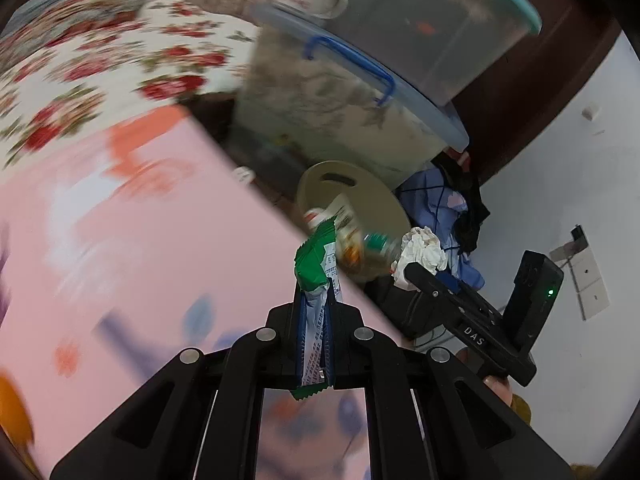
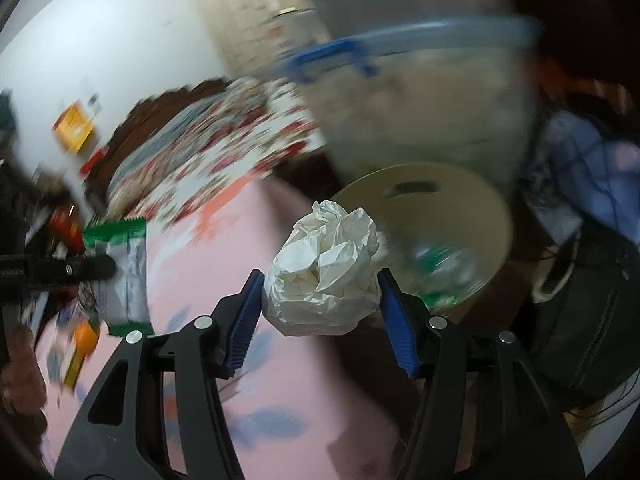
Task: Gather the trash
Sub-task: 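Carry wrapper and tissue over the wastebasket and open both tools, then move both tools back to the bedsheet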
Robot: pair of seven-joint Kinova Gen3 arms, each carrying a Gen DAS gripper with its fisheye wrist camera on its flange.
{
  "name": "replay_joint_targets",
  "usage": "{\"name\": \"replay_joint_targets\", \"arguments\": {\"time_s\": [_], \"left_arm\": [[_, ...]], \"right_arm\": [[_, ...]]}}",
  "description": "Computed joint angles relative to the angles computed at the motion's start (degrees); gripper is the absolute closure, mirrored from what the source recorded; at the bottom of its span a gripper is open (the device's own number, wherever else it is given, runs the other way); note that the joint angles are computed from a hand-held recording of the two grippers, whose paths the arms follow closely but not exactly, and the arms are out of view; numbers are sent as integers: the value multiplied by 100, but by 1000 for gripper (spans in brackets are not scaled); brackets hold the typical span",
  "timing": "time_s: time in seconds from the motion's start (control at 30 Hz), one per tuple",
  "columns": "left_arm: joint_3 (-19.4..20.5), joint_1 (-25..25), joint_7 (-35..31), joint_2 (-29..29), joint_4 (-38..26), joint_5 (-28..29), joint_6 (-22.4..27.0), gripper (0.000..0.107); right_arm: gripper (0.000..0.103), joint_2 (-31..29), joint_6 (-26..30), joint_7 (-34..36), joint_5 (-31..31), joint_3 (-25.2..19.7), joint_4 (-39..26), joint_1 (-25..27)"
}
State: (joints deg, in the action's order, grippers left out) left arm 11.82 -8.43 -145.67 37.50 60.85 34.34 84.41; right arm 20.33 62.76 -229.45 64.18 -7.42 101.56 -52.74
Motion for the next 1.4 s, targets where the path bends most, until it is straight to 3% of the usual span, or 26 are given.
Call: {"name": "replay_joint_targets", "arguments": {"time_s": [0.1, 0.23, 0.3, 0.33, 0.37, 0.43, 0.5, 0.57, 0.67, 0.83, 0.97, 1.1, 1.27, 1.4], "left_arm": [[40, 662, 387, 155, -235, -205, -189, 101], [97, 1368, 863, 386, -464, -487, -425, 100], [136, 1593, 1044, 513, -549, -552, -569, 98], [145, 1706, 1136, 568, -561, -573, -713, 94], [144, 1828, 1247, 641, -633, -635, -782, 76], [96, 2026, 1458, 709, -663, -797, -1007, 54], [105, 2086, 1589, 756, -632, -897, -1130, 54], [195, 1980, 1586, 774, -568, -857, -1095, 54], [235, 1814, 1380, 590, -197, -858, -1266, 54], [259, 1315, 841, 137, 531, -645, -1361, 54], [292, 539, -33, -465, 1411, -382, -1541, 54], [-12, -163, -893, -870, 1851, -123, -1356, 53], [-470, -1152, -1730, -1074, 1983, 186, -1082, 49], [-838, -1799, -1750, -984, 1699, 343, -1043, 48]], "right_arm": [[43, -415, -634, -501, 292, -102, 715, 708], [39, -575, -1566, -674, 575, -305, 1205, 1769], [32, -557, -2026, -878, 871, -517, 1398, 2300], [27, -524, -2159, -1047, 1051, -702, 1482, 2541], [22, -512, -2199, -1244, 1188, -784, 1573, 2676], [21, -565, -1999, -1567, 1307, -854, 1696, 2628], [21, -594, -1533, -2031, 1473, -747, 1836, 2195], [21, -644, -1067, -2380, 1518, -860, 1938, 1941], [21, -589, -411, -2706, 1566, -1520, 1950, 2027], [21, -542, -189, -2730, 1625, -1794, 1740, 1848], [21, -391, -112, -2532, 1845, -1827, 1340, 1584], [21, -144, -487, -2067, 2010, -1762, 764, 1482], [21, 460, -1231, -980, 1907, -1571, -360, 1353], [21, 1109, -1715, -50, 1788, -1539, -1397, 1287]]}}
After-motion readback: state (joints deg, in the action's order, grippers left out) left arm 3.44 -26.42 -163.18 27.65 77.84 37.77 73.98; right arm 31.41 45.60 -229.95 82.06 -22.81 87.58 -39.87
